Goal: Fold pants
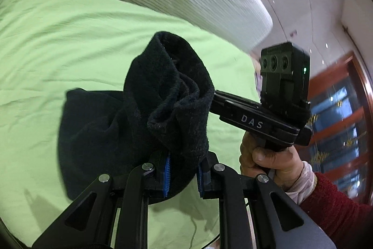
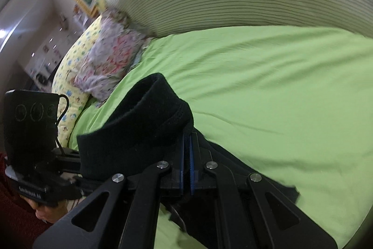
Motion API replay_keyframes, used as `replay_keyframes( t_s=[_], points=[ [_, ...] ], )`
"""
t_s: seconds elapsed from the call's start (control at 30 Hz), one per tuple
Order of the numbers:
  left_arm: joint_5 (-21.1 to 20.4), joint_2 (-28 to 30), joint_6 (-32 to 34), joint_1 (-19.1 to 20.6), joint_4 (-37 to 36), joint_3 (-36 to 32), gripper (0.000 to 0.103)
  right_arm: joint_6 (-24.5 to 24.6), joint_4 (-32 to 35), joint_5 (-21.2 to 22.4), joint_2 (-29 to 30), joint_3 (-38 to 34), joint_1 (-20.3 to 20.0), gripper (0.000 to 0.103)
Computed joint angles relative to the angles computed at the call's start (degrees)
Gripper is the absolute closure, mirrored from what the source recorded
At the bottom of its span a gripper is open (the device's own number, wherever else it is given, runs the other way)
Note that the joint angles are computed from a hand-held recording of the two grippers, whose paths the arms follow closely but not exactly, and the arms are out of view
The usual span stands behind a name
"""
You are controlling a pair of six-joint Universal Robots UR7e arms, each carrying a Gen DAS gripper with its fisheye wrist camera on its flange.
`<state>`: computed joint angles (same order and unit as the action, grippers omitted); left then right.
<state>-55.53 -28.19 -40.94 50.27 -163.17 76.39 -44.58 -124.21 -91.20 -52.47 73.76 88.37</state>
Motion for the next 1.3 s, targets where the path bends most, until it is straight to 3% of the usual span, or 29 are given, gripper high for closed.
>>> replay_keyframes(
  t_s=[0.6,0.9,1.0,1.13,1.23,1.3],
  points=[
    [-3.59,12.41,2.26,2.25,15.58,-20.61,0.086,1.23,-3.37,-1.14,-2.96,3.4,-4.7,0.099],
    [-4.51,17.65,3.56,2.78,23.52,-30.52,0.085,2.64,-5.01,-4.11,-2.97,3.62,-5.36,0.097],
    [-5.7,18.93,3.4,3.25,26.19,-33.61,0.077,4.65,-7.89,-6.7,-2.7,3.71,-5.25,0.095],
    [-8.16,18.41,4.83,3.46,24.31,-32.78,0.06,7.26,-11.49,-7.71,-3.36,4.19,-5.39,0.095],
    [-10.17,16.7,6.48,3.35,20.93,-29.97,0.055,8.41,-13.67,-9.23,-3.97,4.58,-5.24,0.084],
    [-10.26,14.97,7.18,3.09,19.08,-27.33,0.053,8.95,-16.43,-11.72,-4.36,5.47,-4.82,0.067]
  ],
)
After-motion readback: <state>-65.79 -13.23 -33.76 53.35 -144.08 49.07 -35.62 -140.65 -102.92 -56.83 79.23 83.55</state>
